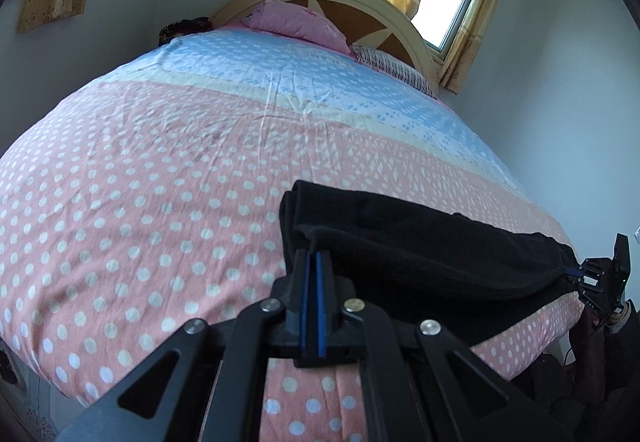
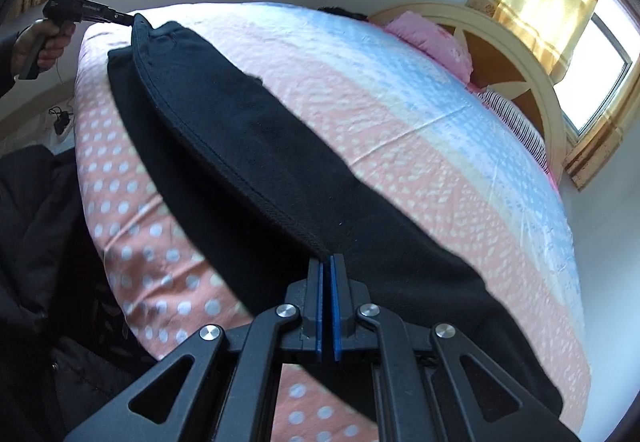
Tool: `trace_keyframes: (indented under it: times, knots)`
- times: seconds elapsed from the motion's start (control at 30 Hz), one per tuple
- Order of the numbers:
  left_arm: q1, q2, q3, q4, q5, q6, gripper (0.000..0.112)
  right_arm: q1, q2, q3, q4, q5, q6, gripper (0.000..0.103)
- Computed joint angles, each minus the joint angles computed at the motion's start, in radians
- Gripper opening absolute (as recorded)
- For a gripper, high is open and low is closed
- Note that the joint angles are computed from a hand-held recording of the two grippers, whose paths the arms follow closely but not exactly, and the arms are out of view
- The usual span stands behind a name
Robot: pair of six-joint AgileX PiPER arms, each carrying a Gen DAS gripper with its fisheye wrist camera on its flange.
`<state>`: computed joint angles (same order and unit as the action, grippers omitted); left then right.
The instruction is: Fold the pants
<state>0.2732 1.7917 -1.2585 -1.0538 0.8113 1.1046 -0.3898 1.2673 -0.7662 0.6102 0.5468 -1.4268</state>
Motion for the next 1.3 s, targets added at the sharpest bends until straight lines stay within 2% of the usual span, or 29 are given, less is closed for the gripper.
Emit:
trace_keyframes:
  times: [0.23,0.33,0.43,0.5,0.6,0.63,0.73,0.77,0.8,0.9,0.97,1.07,1.13,1.17,1.23,1.3]
  knots:
    - [0.019,-0.007,0.038,0.012,-0.017,0.001,0.003,-0.042,-0.002,0.011,0.075,0.043,-0.074,0.003]
    - [0.037,-0.006,0.039,-0.013,-0.003,0.008,0.003,-0.08,-0.016,0.006,0.109,0.088,-0.101,0.003]
    - [0.052,-0.006,0.052,-0.021,0.003,0.026,0.003,-0.059,0.007,0.011,0.072,0.067,-0.073,0.003]
    - [0.058,0.001,0.058,-0.015,0.004,0.022,0.003,-0.026,0.015,0.041,0.036,0.014,-0.056,0.003]
    - [0.068,0.018,0.055,-0.012,0.007,-0.012,0.003,-0.016,0.019,0.062,0.053,-0.019,-0.069,0.003]
    - [0.083,0.03,0.047,-0.023,0.03,-0.029,0.005,-0.021,0.021,0.061,0.067,-0.018,-0.076,0.003]
    - [0.126,0.059,0.023,-0.065,0.107,-0.052,0.028,-0.022,0.029,0.059,0.09,-0.027,-0.089,0.003]
    - [0.128,0.049,0.031,-0.079,0.101,-0.046,0.04,-0.017,0.031,0.062,0.089,-0.035,-0.088,0.003]
    - [0.127,0.037,0.041,-0.094,0.094,-0.033,0.047,-0.011,0.032,0.065,0.088,-0.045,-0.088,0.003]
    - [0.106,0.017,0.047,-0.102,0.093,-0.026,0.059,-0.002,0.029,0.081,0.1,-0.068,-0.103,0.003]
    - [0.081,0.024,0.036,-0.092,0.093,-0.048,0.062,-0.003,0.029,0.084,0.112,-0.071,-0.11,0.003]
    - [0.024,0.051,0.006,-0.032,0.045,-0.114,0.059,-0.004,0.031,0.085,0.124,-0.072,-0.114,0.003]
    - [-0.011,0.068,-0.011,0.014,0.022,-0.15,0.039,-0.003,0.03,0.085,0.127,-0.074,-0.108,0.003]
    - [-0.029,0.069,-0.014,0.043,0.004,-0.169,0.023,-0.002,0.029,0.086,0.129,-0.074,-0.109,0.003]
    - [-0.049,0.043,0.013,0.058,-0.05,-0.157,0.021,-0.004,0.029,0.087,0.14,-0.075,-0.118,0.003]
    - [-0.041,0.023,0.026,0.052,-0.05,-0.136,0.013,-0.007,0.035,0.084,0.146,-0.07,-0.116,0.003]
